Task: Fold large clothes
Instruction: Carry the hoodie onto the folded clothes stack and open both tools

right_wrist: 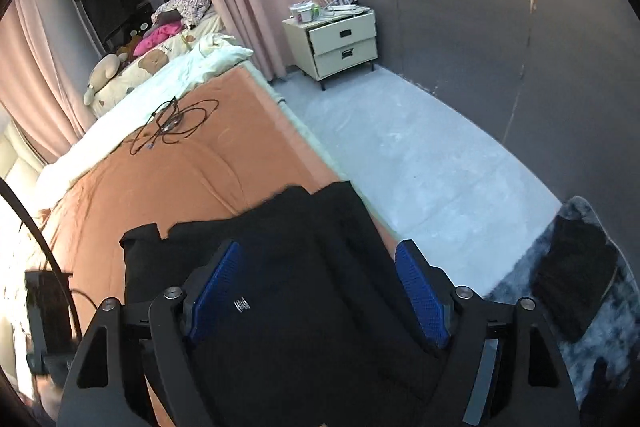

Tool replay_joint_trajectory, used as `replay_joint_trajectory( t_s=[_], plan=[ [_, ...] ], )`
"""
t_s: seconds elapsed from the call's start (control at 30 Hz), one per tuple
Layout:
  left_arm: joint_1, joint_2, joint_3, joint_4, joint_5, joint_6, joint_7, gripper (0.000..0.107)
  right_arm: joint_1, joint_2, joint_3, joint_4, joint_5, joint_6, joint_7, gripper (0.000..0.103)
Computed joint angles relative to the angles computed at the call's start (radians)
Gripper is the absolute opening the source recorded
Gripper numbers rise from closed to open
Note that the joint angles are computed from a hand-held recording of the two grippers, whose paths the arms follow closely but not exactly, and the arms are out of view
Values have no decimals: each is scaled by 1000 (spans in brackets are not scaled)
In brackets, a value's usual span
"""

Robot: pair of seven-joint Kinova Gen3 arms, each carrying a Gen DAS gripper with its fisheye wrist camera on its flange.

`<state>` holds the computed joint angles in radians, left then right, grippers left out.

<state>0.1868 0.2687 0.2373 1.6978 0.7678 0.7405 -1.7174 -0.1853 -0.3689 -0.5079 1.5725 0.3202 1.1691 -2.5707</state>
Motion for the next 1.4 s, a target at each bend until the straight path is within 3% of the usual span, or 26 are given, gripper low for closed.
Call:
replay_joint_trajectory(
  t_s=[0.2,0.27,0.33,0.4,0.5,0.63,0.73,0.8,0.87,0.9,0.93,1.2,1.4],
  plan=[
    [-59,-16,-5,46,35,18,-65,44,120,-77,-270,-2,-14,235,-184,78],
    [-18,-58,-47,67,-13,-16,-6,63,180,-95,-363,-31,-32,291,-253,78],
    [-8,-90,-58,76,-27,-27,21,71,272,-132,-456,-56,-80,346,-297,78],
    [-35,-84,-47,90,0,-26,-12,71,317,-151,-535,-78,-101,388,-360,78],
    [-41,-84,-50,91,7,-26,-31,71,393,-212,-582,-111,-172,399,-397,78],
    [-17,-64,-35,81,-9,-52,-22,69,456,-293,-604,-133,-247,420,-399,78],
    [-4,-48,-26,68,-20,-57,-11,50,492,-337,-608,-121,-304,393,-391,78],
    [0,-26,-32,37,-51,-60,2,44,529,-362,-615,-128,-332,373,-376,78],
    [17,-18,-32,28,-93,-75,32,38,541,-361,-589,-103,-343,333,-339,67],
    [18,-13,-29,21,-105,-76,40,36,535,-361,-574,-85,-360,301,-327,54],
    [15,-7,-26,17,-108,-78,43,34,546,-361,-571,-84,-378,285,-315,51],
    [-2,13,-17,-1,-139,-95,87,34,638,-387,-521,-51,-427,232,-175,48],
    [52,-20,-42,-29,-273,-47,196,39,714,-443,-491,-113,-490,324,-125,48]
  ],
)
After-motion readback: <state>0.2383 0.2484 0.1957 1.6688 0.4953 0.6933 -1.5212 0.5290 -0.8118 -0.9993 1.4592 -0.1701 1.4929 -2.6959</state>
